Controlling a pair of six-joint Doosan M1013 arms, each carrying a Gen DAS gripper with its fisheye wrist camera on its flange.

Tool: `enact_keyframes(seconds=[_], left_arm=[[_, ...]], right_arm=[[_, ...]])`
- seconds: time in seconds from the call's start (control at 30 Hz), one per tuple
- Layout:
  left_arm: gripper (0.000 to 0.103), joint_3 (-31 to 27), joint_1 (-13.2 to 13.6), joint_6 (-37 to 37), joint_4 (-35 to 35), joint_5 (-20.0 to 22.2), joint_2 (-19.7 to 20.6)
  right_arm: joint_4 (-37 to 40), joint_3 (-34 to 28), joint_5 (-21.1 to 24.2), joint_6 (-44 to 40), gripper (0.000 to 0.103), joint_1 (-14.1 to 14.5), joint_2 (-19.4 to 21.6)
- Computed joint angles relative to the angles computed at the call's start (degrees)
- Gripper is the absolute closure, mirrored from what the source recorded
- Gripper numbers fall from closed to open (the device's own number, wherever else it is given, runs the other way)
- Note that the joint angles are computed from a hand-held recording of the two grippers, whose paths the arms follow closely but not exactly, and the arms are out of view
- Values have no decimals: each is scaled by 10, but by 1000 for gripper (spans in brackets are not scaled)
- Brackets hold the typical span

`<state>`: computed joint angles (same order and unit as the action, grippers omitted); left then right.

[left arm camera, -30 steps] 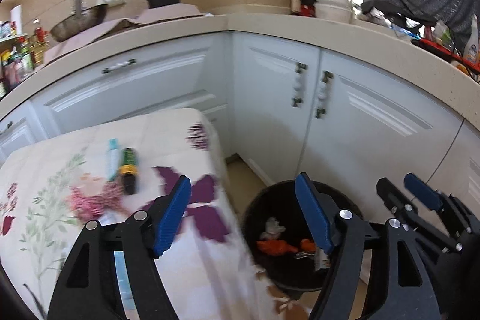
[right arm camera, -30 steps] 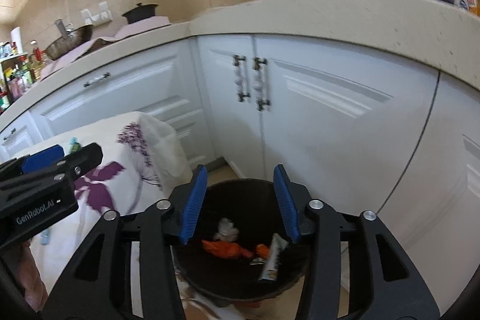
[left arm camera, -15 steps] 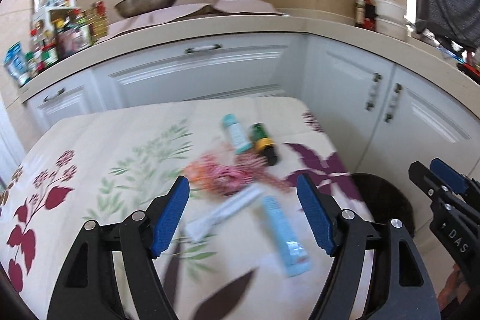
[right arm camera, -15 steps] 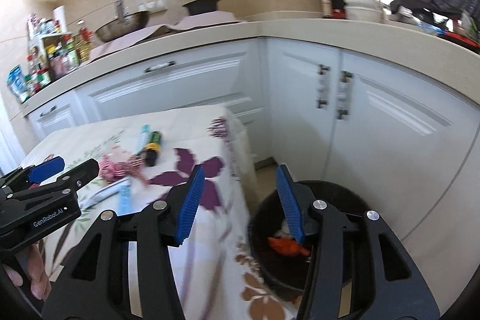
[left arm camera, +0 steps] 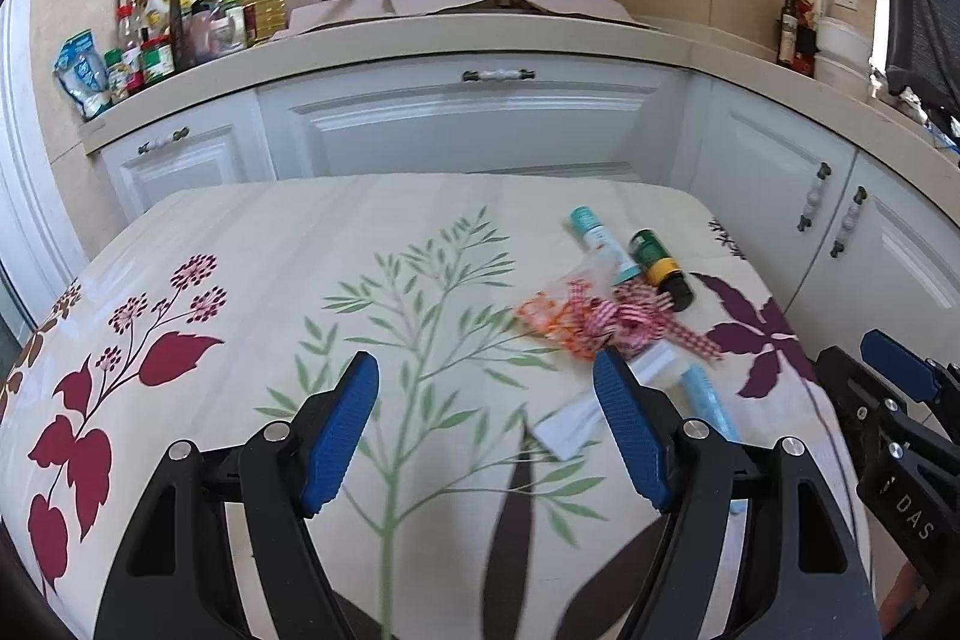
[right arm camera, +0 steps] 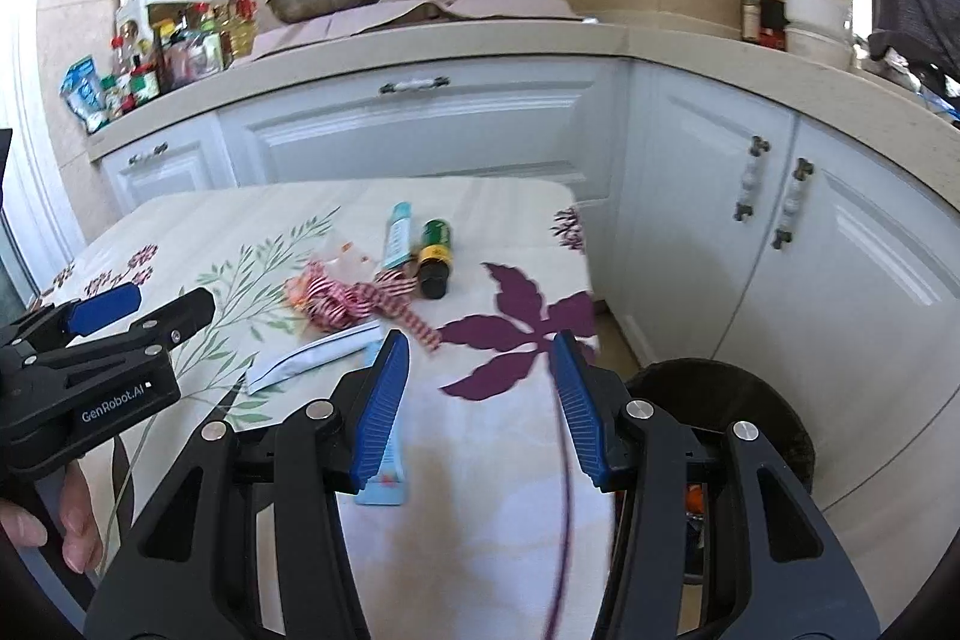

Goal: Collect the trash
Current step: 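Move both tools back over the table toward the remaining trash, then grasp the light blue tube with the right gripper, then grasp the white paper sachet with the left gripper while the right holds the blue tube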

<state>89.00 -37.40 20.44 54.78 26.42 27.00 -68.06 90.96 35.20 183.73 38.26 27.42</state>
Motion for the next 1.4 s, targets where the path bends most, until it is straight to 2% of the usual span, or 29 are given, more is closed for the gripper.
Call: enact_keyframes(seconds=[0.33, 0.77, 0.87, 0.93, 0.97, 1.07, 1.17, 1.4], left_arm=[[31, -3, 13, 66, -64, 3, 5], [31, -9, 19, 122, -116, 6, 11], [31, -9, 19, 125, -119, 7, 11], [31, -9, 20, 131, -125, 8, 12], [31, -9, 20, 132, -126, 8, 12], [31, -8, 20, 136, -129, 9, 11], [31, -8, 20, 141, -134, 10, 12], [31, -9, 16, 166, -148, 0, 12]], right_arm=[[96, -30, -6, -95, 55, -3, 18], [269, -67, 0, -281, 55, -13, 41], [296, -73, 5, -309, 57, -15, 45], [323, -78, 8, -335, 66, -17, 48], [330, -79, 10, -342, 70, -18, 49], [329, -80, 14, -342, 73, -17, 50], [326, -81, 16, -345, 84, -17, 50], [304, -68, 2, -317, 84, -17, 41]])
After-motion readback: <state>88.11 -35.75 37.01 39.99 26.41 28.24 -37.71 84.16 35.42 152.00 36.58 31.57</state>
